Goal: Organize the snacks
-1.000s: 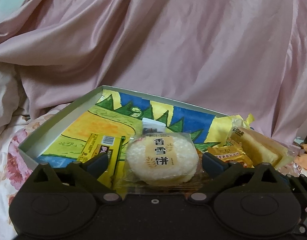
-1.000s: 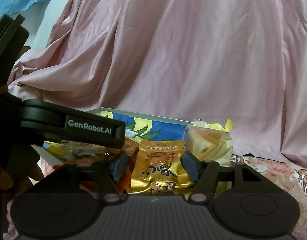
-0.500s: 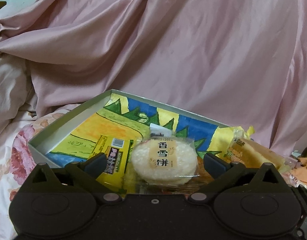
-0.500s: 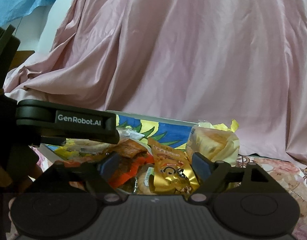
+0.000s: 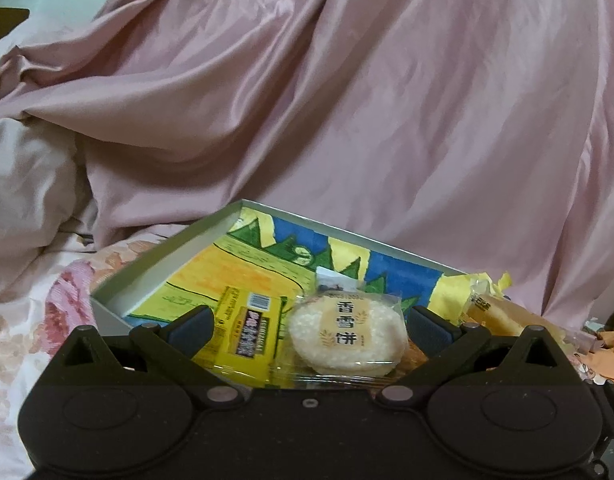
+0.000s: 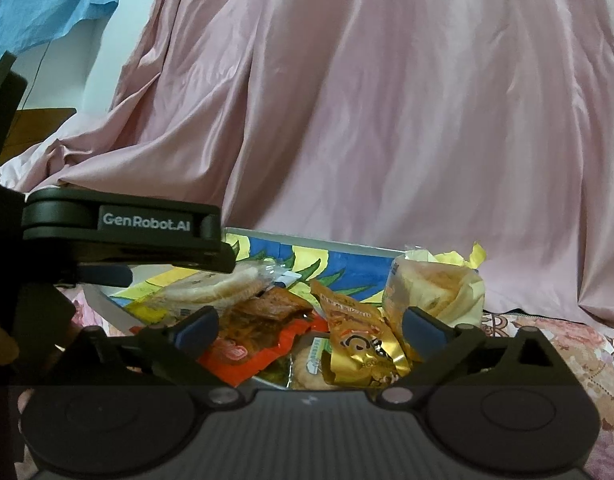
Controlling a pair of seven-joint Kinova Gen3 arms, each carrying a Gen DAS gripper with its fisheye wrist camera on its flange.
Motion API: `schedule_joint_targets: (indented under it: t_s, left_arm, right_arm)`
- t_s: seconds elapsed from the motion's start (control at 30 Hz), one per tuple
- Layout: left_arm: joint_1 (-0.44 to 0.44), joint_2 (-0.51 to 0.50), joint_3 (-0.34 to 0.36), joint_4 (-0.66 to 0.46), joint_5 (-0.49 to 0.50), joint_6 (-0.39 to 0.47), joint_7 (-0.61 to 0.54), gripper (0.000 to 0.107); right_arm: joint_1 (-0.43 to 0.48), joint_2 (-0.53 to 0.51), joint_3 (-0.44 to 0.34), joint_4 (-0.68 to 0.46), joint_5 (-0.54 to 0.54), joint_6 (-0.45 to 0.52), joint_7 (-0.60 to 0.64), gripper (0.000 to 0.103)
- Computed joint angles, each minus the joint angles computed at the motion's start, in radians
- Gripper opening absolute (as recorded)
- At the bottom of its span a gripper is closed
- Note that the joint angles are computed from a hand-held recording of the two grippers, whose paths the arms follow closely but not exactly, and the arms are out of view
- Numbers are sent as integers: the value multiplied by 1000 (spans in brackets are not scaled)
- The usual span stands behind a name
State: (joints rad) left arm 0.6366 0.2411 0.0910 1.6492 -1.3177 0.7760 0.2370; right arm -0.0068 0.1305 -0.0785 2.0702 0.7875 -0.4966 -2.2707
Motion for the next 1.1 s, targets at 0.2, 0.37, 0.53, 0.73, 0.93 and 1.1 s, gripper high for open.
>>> schedule_joint_targets:
  t_s: [0.2,0.37,0.53,0.73,0.93,1.1]
  left_arm:
    - [11,-14,9,23,-30,44,32,102]
    - [10,-27,24,43,-45,78,51,102]
    - [6,-39,41,60,-43,107,56,102]
    - [7,-53,60,79,-41,137,55,102]
    - [8,-69,76,92,-42,162,56,102]
    - [10,-84,92,102,-32,181,44,102]
  right_arm:
    - [-13,-13,5,16,-50,-9,55,102]
    - [-23,-25,9,30,-102,-12,91,102]
    - [-22,-33,12,36,-119,-13,80,103]
    - [-20,-46,20,46,-133,-19,65,103]
    - [-27,-69,28,64,-143,-21,73,103]
    - [-32,-91,37,80,-137,-22,58,103]
